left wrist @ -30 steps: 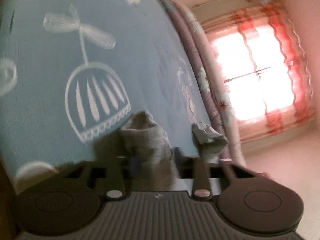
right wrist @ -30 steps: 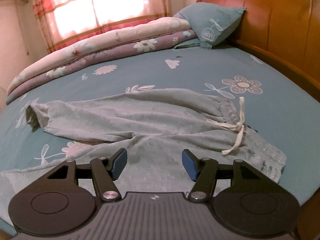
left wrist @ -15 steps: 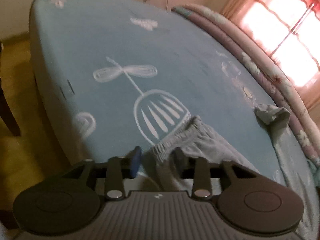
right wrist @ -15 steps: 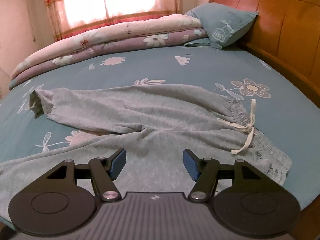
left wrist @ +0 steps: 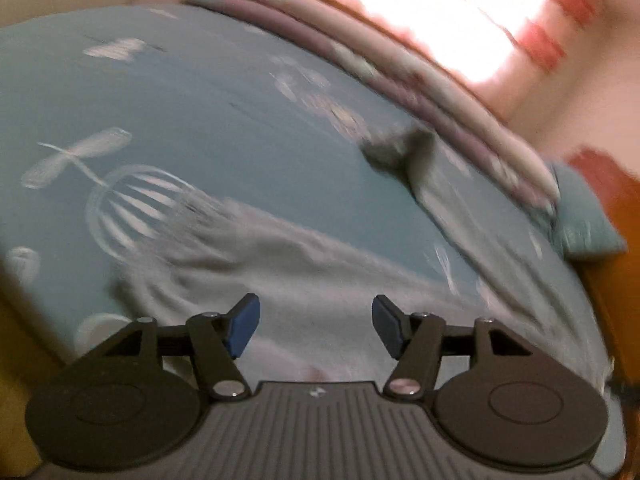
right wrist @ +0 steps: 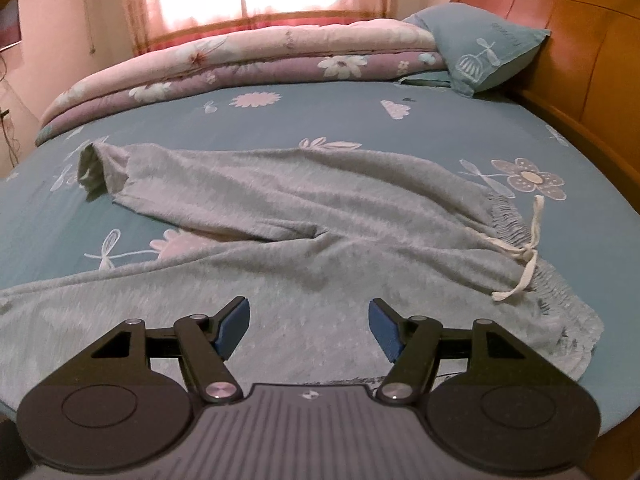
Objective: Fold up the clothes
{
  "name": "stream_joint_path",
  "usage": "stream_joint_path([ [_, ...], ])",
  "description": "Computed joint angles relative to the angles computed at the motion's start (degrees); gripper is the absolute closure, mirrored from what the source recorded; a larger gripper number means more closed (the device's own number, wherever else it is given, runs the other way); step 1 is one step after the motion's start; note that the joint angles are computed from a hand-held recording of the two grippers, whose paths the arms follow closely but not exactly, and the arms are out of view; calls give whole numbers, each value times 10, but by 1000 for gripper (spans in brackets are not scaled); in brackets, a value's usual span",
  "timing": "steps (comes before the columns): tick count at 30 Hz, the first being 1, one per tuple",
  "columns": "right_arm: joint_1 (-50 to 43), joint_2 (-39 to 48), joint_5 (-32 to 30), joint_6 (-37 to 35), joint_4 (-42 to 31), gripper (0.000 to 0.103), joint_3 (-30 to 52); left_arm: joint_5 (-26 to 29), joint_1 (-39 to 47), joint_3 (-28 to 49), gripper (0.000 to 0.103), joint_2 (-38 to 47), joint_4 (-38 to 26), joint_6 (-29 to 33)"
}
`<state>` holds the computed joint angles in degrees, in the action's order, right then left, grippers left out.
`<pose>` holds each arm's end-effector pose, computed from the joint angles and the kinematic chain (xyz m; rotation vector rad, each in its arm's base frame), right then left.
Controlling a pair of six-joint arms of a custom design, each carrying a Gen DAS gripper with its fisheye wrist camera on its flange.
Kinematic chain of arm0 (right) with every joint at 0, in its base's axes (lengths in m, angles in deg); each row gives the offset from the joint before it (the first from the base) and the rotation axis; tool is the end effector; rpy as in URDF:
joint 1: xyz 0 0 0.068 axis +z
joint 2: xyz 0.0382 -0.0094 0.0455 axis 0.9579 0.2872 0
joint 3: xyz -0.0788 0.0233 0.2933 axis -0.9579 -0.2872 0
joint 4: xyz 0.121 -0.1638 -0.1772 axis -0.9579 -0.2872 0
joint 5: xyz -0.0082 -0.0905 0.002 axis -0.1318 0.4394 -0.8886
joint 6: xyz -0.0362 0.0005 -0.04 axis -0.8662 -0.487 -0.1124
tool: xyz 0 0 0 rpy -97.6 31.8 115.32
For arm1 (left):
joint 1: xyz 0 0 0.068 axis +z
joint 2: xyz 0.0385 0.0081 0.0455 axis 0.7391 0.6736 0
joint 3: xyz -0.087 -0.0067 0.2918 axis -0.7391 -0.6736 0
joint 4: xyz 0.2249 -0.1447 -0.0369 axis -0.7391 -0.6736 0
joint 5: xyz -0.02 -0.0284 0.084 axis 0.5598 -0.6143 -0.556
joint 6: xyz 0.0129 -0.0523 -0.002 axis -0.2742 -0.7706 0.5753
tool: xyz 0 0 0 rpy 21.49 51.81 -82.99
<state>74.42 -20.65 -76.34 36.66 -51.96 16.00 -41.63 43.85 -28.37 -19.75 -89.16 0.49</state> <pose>0.2146 0.0046 0.2701 0.0795 2.3142 0.0671 0.2021 -0.0163 0.2221 -0.4986 2.2723 -0.3984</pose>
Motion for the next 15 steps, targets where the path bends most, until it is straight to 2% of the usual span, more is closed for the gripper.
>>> stream_joint_path([
  [1, 3, 0, -1, -1, -1, 32, 0, -2, -16, 7, 41, 20, 0, 4],
  [5, 10, -4, 0, -12, 1, 28, -8, -94, -54, 34, 39, 74, -69, 13],
  [6, 10, -5, 1, -17, 3, 27, -11, -114, -57, 27, 38, 64, -70, 24],
  [8, 12, -1, 6, -25, 9, 27, -17, -139, -57, 37, 38, 50, -111, 26],
  [11, 9, 13, 0, -27, 15, 27, -20, -129, -37, 48, 39, 26, -121, 44],
  [13, 9, 22, -5, -22, 19, 27, -21, -103, -30, 57, 37, 32, -84, 63],
  [15, 13, 27, -7, -17, 22, 27, -22, -82, -34, 74, 35, 71, -40, 82],
])
